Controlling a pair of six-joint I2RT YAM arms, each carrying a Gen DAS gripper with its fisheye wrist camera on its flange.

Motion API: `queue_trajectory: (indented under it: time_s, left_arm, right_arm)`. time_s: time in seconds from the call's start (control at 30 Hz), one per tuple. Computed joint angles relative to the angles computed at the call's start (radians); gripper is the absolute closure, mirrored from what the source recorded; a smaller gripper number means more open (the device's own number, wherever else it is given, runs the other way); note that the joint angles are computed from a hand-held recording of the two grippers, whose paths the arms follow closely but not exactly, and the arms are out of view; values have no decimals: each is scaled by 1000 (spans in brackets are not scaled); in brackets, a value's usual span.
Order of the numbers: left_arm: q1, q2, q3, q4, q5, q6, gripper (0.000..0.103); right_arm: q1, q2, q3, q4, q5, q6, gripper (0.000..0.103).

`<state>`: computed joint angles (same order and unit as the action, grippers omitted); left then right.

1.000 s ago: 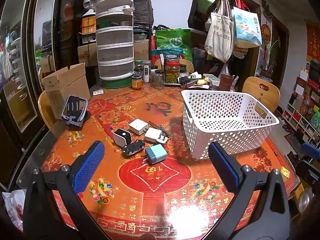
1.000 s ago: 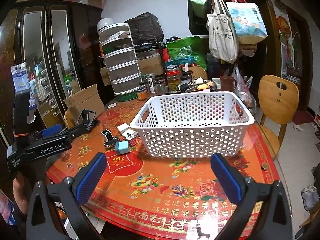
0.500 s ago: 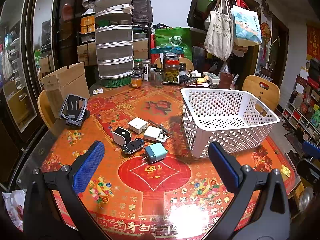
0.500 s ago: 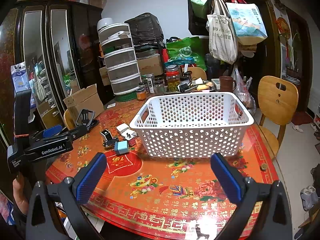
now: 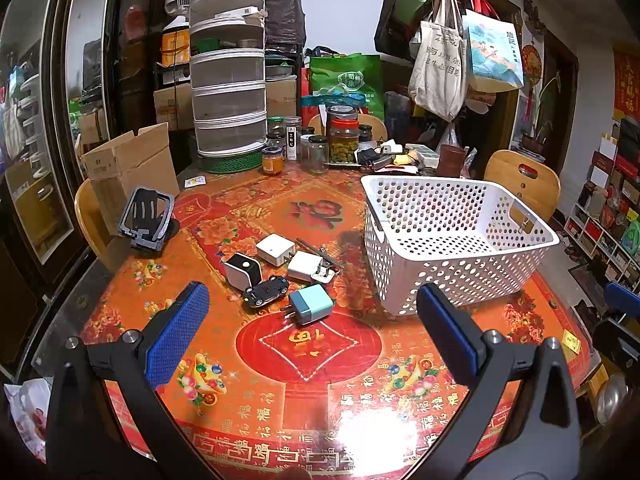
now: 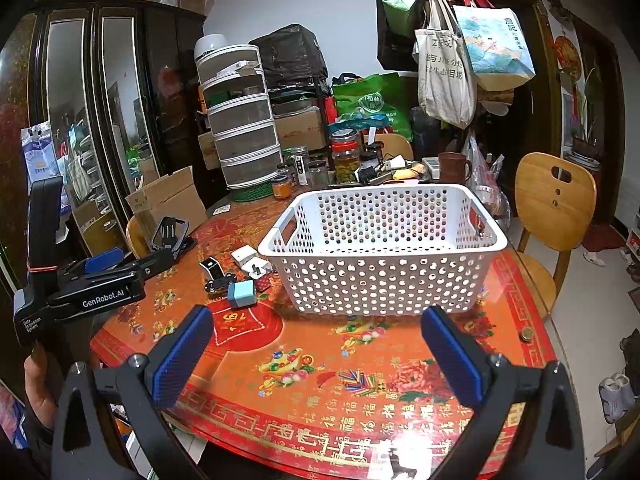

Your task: Organize rigid objects

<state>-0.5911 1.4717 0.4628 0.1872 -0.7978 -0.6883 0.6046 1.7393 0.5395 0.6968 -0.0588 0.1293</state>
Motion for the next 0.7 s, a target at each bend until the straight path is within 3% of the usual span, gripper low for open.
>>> queue_trajectory:
  time_s: [0.7]
  left_arm:
    - [-7, 45, -3, 35, 2, -14, 1]
  right_arm:
    - [-1, 6, 2, 0, 0, -3, 0]
